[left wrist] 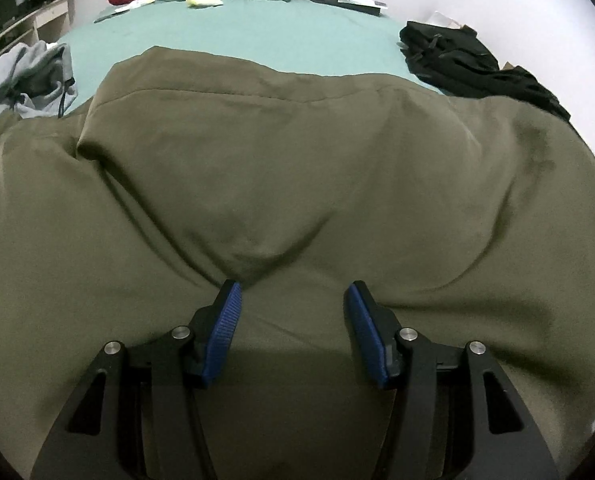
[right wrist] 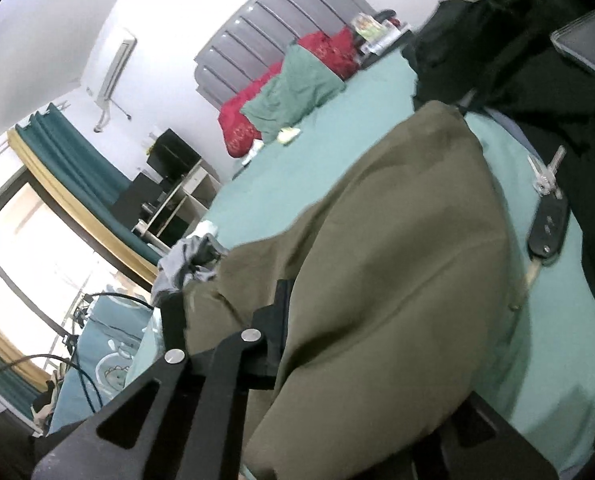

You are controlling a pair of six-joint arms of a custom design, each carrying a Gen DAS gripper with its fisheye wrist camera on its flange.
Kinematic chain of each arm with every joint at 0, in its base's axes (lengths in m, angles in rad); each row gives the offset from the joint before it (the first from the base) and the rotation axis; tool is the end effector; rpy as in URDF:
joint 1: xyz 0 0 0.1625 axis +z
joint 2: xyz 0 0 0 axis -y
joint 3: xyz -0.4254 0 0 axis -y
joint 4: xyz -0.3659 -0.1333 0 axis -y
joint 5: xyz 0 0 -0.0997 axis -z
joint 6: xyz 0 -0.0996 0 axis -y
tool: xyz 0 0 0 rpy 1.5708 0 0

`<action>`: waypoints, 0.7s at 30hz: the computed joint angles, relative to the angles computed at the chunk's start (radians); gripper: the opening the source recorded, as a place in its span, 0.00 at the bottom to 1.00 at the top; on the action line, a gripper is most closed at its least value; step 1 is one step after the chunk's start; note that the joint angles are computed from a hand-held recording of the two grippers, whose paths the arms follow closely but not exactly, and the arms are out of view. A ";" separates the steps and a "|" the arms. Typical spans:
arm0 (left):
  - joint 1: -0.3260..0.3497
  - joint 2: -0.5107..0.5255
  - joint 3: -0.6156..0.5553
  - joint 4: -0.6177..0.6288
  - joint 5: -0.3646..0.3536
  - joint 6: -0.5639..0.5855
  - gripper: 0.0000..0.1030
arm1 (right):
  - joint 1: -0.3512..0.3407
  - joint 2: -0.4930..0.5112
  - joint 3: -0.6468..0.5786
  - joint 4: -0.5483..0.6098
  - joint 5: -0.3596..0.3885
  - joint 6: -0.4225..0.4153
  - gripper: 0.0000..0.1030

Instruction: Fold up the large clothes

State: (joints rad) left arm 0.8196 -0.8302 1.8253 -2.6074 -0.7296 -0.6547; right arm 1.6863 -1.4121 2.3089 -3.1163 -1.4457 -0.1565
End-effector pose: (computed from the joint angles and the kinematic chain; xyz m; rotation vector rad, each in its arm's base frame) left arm -0.2500 -0.5718 0.1074 0.0944 2.4218 -0.7392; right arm 0.1949 -0.4150 0.2782 -0.4500 2.8414 -0.9705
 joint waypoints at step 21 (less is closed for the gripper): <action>-0.003 -0.644 0.394 0.030 -0.015 0.110 0.57 | 0.503 0.361 -0.299 0.114 -0.431 -0.049 0.09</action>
